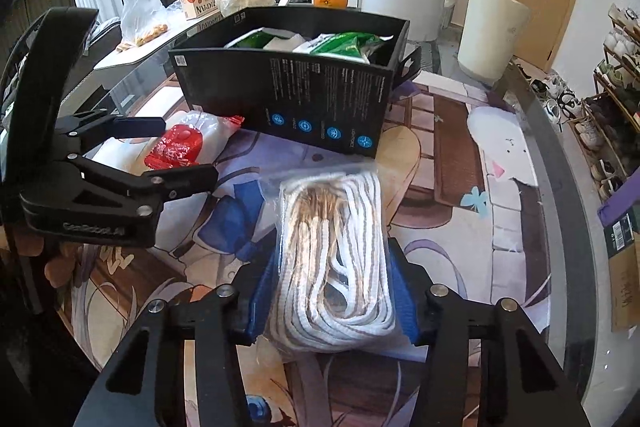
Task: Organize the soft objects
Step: 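Grasp the red balloon glue bag with the left tool while the right tool grasps the bagged rope, then carry the glue bag with the left tool while the right tool carries the rope bag over the box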
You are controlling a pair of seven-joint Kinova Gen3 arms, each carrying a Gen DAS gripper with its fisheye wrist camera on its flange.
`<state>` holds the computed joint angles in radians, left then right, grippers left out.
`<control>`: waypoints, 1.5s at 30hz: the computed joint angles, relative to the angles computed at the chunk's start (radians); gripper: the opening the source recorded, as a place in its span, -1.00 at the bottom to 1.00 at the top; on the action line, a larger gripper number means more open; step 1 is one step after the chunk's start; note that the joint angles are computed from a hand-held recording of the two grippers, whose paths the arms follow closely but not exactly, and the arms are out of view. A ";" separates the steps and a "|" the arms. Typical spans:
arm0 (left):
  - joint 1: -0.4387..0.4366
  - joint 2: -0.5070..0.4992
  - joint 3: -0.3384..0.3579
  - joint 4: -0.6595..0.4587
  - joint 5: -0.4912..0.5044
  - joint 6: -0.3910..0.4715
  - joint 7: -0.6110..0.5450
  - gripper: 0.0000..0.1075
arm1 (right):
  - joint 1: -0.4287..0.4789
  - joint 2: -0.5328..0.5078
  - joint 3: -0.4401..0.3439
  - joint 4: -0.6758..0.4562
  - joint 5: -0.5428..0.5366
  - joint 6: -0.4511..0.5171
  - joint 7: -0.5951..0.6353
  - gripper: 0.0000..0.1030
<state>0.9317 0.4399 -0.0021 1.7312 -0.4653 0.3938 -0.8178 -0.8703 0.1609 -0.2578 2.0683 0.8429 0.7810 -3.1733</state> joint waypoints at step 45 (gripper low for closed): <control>0.181 -0.132 -0.263 0.079 -0.166 -0.247 0.169 -0.17 | 0.049 -0.134 -0.091 -0.053 0.155 0.128 -0.055 -0.08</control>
